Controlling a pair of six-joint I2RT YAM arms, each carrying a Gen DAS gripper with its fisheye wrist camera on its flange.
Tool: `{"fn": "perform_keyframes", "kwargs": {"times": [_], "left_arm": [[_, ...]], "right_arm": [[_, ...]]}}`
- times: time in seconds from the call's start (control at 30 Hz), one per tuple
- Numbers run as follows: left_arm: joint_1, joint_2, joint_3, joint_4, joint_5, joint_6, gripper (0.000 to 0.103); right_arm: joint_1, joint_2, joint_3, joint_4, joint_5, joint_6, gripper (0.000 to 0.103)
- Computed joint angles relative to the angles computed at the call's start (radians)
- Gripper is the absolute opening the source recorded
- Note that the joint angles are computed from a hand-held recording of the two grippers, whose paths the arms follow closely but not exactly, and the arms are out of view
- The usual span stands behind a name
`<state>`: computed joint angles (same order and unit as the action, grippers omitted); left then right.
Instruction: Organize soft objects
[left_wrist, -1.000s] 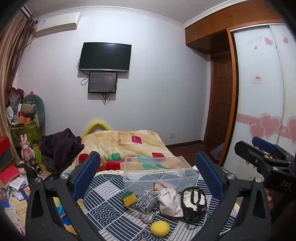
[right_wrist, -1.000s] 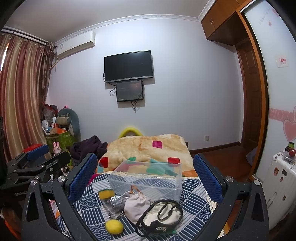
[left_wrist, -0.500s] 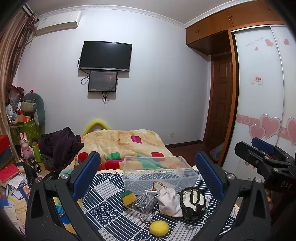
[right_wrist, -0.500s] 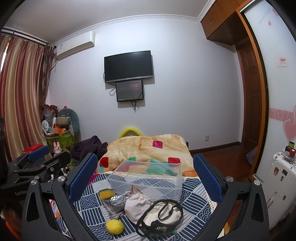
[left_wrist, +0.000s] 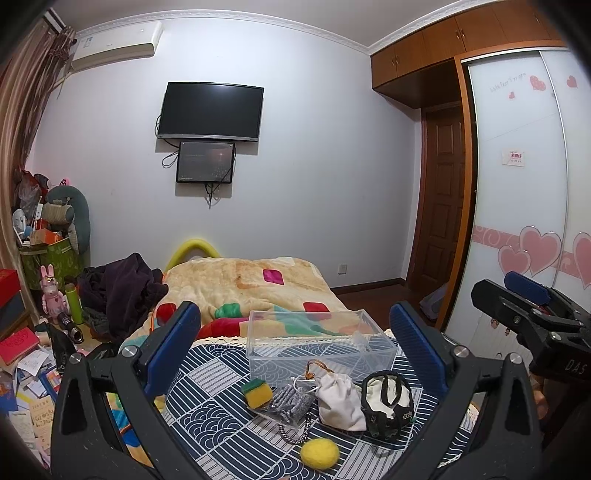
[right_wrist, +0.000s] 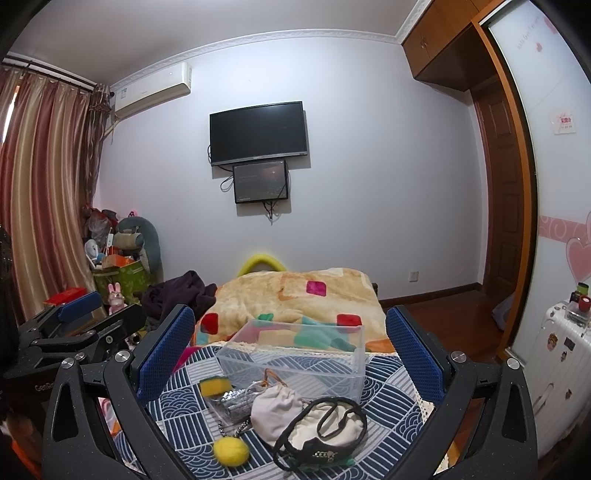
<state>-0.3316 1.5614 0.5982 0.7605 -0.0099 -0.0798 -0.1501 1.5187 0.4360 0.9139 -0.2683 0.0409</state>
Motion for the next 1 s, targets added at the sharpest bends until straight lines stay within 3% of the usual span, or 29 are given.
{"fn": "perform_keyframes", "kwargs": {"times": [0.53,0.67,0.8,1.0], "left_arm": [[0.008,0.036,0.007,0.008,0.004,-0.003,0.103],[0.020,0.096,0.037,0.002,0.009,0.004,0.103],[0.035,0.189,0.089,-0.022,0.032,0.012,0.103],[0.049,0.364,0.191,-0.076,0.017,0.021,0.103]], "right_arm": [[0.007,0.028,0.003,0.022,0.000,0.000,0.103],[0.017,0.074,0.023,0.021,0.033,-0.009,0.103],[0.011,0.190,0.039,0.109,0.042,0.008,0.103],[-0.019,0.311,0.122,0.024,-0.014,-0.009,0.103]]}}
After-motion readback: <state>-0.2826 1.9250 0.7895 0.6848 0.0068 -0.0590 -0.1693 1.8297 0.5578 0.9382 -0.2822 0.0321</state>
